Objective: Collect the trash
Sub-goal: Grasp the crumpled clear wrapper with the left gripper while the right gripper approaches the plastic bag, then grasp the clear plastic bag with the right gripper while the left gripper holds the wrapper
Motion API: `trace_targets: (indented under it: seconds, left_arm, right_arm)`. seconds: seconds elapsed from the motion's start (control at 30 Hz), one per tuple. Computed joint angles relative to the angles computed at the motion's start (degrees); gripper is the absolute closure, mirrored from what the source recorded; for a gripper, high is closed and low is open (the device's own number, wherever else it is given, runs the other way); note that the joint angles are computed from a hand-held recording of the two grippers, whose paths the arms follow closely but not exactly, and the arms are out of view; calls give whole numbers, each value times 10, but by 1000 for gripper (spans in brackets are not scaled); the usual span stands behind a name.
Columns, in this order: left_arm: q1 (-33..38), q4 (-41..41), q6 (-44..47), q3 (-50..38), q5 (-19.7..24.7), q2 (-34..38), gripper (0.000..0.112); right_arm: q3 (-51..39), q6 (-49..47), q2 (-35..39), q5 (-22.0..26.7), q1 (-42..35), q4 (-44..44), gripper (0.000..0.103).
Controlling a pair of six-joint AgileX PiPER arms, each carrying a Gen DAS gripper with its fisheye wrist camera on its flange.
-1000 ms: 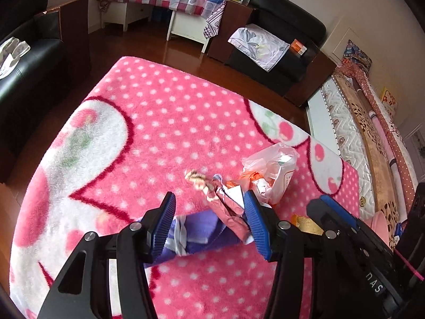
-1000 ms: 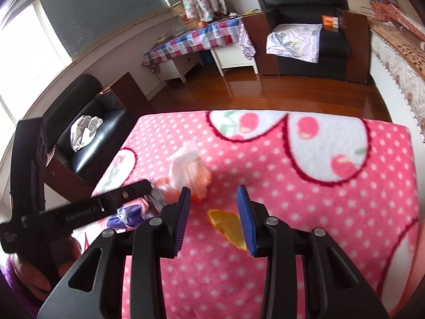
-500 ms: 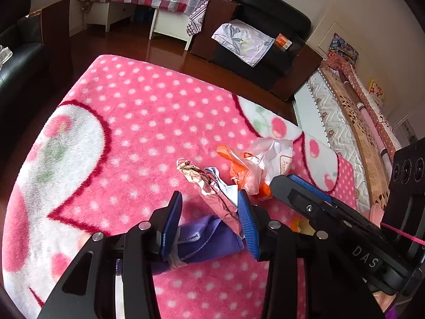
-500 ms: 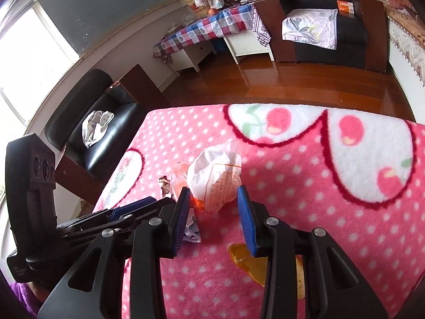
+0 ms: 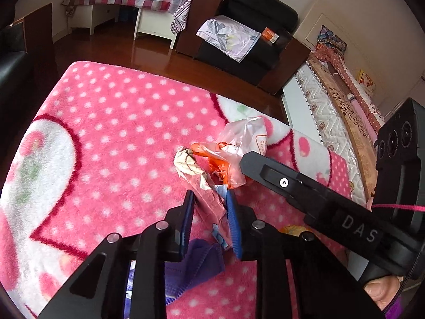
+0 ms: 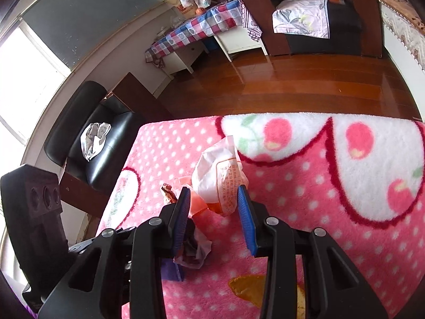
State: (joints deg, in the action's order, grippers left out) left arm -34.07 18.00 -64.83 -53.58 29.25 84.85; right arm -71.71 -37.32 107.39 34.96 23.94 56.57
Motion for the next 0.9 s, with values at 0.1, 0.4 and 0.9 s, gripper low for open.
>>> trace_targets:
  seconds: [0.1, 0.4, 0.9]
  left_arm:
    - [-7, 24, -32, 13, 9, -23, 93]
    - [-56, 89, -111, 42, 61, -119, 95]
    - [-184, 168, -223, 97, 147, -249, 95]
  right_arm:
    - [-16, 4, 12, 16, -4, 6, 85]
    - [61, -11, -96, -7, -18, 25, 103]
    - [-78, 284, 18, -31, 68, -275, 56]
